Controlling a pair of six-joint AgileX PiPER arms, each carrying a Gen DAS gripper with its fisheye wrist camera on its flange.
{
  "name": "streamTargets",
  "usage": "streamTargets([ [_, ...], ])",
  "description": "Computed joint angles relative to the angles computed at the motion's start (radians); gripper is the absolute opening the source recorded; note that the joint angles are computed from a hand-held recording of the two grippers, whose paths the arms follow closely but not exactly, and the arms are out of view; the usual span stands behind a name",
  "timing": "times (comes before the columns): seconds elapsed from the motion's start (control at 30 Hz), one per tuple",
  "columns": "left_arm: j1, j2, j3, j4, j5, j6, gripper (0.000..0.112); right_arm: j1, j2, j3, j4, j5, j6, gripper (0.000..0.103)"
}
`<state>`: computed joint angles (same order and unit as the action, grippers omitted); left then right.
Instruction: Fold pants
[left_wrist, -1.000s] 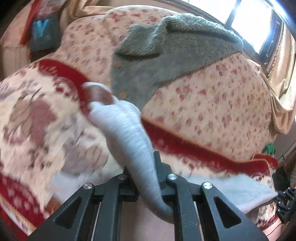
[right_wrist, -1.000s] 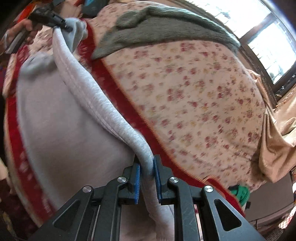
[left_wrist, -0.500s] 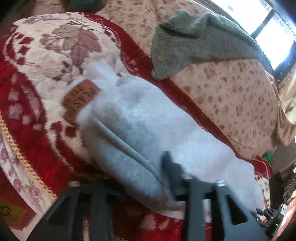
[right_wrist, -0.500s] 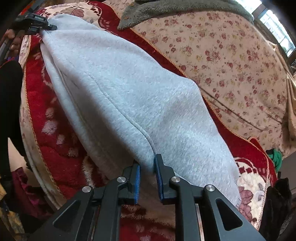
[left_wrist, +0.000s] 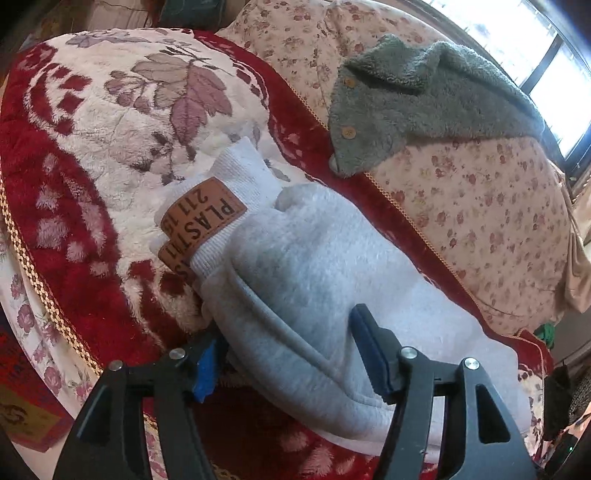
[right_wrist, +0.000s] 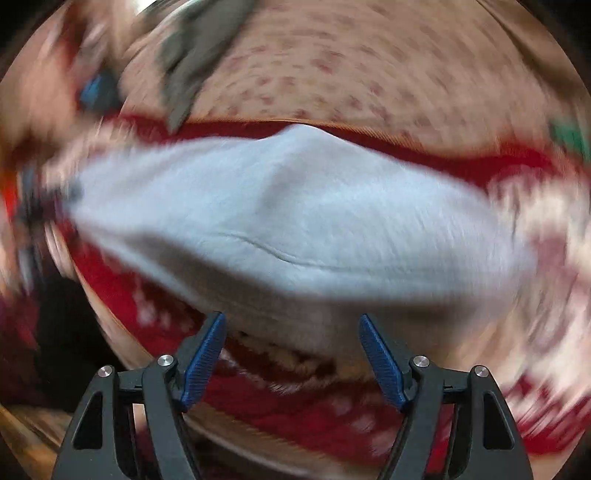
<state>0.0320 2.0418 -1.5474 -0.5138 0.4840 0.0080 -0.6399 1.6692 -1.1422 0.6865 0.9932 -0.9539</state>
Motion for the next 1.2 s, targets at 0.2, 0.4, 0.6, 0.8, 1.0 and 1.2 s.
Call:
streamTargets([
  [0.2,-0.002,0.007,-0.021,0.035,0.019,-0.024,0.063,-0.18,0.121,-0.063,0.214,0.122,0.071,0.079],
  [0.4,-0.011,0.027,-0.053,0.093,0.038,-0.076,0.063,-0.202,0.256,-0.157,0.314,0.113,0.18,0.078],
  [0.6,-0.007,0.06,-0.12,0.134,0.083,-0.077,0.044,-0.217,0.317,-0.192,0.396,0.087,0.2,0.023],
  [0.8,0.034,0.059,-0.147,-0.028,0.112,0.079,0.028,-0.209,0.199,-0.171,0.384,0.121,0.105,0.014],
  [1.0,0.054,0.051,-0.133,-0.056,0.11,0.094,0.028,-0.214,0.082,-0.096,0.34,0.183,0.063,0.014],
  [1.2,0.044,0.079,-0.134,-0.001,0.097,0.046,0.028,-0.186,0.112,-0.017,0.215,0.031,0.073,0.014],
])
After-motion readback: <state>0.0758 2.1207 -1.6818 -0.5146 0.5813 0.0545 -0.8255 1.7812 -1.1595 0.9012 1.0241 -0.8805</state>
